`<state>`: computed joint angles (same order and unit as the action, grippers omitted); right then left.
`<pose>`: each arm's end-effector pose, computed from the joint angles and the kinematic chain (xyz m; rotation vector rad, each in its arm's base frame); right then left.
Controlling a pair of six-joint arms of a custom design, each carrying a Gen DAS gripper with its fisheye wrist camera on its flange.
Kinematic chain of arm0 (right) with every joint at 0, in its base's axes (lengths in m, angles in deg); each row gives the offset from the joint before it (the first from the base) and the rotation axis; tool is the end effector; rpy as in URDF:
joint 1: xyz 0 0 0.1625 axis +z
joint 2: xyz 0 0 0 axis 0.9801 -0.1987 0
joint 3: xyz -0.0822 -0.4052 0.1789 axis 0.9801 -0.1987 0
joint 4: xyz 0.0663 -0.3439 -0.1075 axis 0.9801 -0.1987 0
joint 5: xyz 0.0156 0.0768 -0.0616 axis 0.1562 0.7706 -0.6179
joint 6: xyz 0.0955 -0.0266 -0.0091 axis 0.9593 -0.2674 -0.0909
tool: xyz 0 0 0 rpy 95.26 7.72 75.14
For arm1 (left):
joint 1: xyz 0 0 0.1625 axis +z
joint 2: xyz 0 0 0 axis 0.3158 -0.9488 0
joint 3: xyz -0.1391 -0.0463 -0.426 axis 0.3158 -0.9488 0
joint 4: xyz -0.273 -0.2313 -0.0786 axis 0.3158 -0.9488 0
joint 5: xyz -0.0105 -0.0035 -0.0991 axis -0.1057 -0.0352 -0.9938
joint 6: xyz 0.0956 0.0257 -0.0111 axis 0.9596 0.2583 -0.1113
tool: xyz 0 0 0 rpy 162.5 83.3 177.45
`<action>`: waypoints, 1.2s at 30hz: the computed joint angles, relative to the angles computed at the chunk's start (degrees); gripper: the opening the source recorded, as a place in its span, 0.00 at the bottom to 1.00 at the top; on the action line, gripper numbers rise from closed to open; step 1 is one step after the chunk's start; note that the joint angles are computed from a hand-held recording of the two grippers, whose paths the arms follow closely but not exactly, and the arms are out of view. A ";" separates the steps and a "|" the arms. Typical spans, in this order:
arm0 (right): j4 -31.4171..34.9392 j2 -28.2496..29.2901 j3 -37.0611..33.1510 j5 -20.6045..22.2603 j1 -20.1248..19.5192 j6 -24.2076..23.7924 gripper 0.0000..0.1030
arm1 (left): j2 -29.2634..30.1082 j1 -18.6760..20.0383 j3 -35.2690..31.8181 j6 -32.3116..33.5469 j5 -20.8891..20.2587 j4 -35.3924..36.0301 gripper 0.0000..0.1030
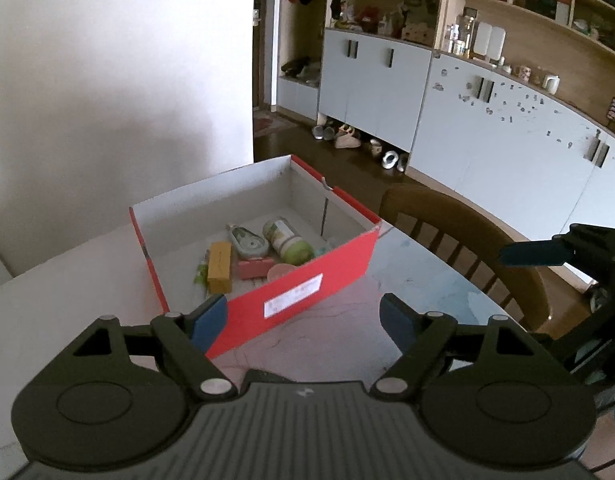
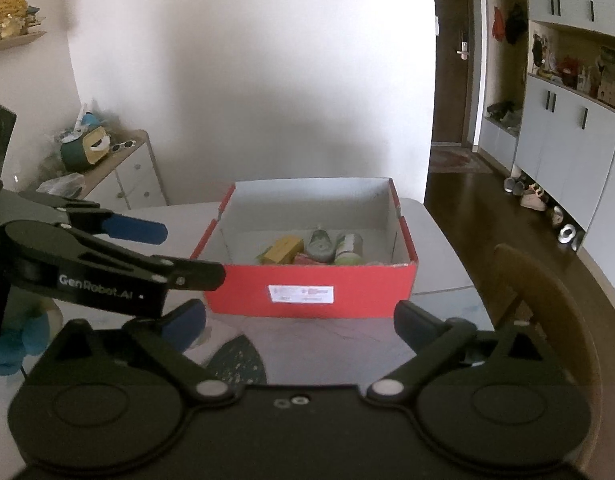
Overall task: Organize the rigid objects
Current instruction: 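Withdraw both tools from the red box back to the keychain figures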
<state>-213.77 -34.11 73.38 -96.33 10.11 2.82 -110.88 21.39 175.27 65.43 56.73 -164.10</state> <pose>0.1206 -0.5654 0.2243 1.2915 -2.4641 0.7168 -0.2651 -0.5067 0.0978 0.3654 2.2216 -1.0222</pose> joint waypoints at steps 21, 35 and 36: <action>-7.93 -4.62 11.88 2.55 -8.98 -4.82 1.00 | 5.97 -1.97 8.29 -5.72 -3.07 -13.64 0.99; -14.70 0.61 12.75 -0.62 -12.48 -10.53 0.96 | 11.30 1.40 7.51 -11.93 -5.97 -11.52 0.99; -14.64 1.03 12.41 -0.94 -12.60 -10.72 0.95 | 11.69 1.62 7.38 -11.71 -6.26 -12.09 0.99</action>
<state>-228.41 -33.07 85.79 -97.27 -2.49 -7.90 -99.19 23.01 182.66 53.73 50.47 -176.19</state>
